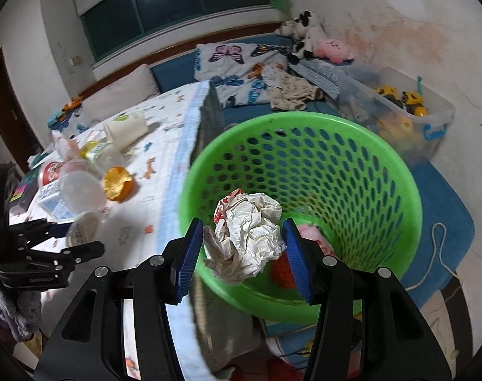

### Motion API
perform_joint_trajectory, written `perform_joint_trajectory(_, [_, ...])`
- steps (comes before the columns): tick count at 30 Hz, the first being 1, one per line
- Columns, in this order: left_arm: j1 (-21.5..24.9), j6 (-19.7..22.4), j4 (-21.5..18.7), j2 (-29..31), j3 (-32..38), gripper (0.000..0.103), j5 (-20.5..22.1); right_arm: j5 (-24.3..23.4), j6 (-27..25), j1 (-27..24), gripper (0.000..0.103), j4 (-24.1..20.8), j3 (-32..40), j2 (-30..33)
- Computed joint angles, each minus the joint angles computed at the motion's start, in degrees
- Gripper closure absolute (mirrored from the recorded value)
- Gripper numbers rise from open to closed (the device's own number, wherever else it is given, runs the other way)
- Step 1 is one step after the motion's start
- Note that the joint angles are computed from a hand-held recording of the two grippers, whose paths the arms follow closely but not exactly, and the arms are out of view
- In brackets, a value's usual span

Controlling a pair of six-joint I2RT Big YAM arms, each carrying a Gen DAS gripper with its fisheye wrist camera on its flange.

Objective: Collect trash
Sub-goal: 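Drop the tissue into the green basket with the right gripper while the left gripper lifts the clear lid, then release the clear round lid into the green basket with the left gripper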

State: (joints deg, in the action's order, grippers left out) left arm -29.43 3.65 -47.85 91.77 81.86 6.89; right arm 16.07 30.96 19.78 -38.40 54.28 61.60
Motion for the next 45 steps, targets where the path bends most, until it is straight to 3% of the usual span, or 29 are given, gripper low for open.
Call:
perform_joint_trajectory(13, [-0.2,-1.3,-1.1,-0.7,2.8,0.037,4.0,-0.1,-0.1,-3.3,0.047,-0.4,-0.6,1.2])
perform_joint_trajectory(22, [-2.0,-1.3,-1.4,1.3,8.2,0.037,3.9,-0.4,-0.4,-5.2,0.04,-0.1,-1.2,1.6])
perform_joint_trajectory(26, [-3.1,-1.3,-2.0,3.2,11.5,0.037,4.0,-0.3,-0.2,-5.5,0.035,0.3,-1.8,0.7])
perform_joint_trajectory(45, [-9.0,-1.2,-5.9,13.3,23.8,0.037,4.6,2.7,2.2,-5.5,0.033,-2.0,-6.4,-7.9])
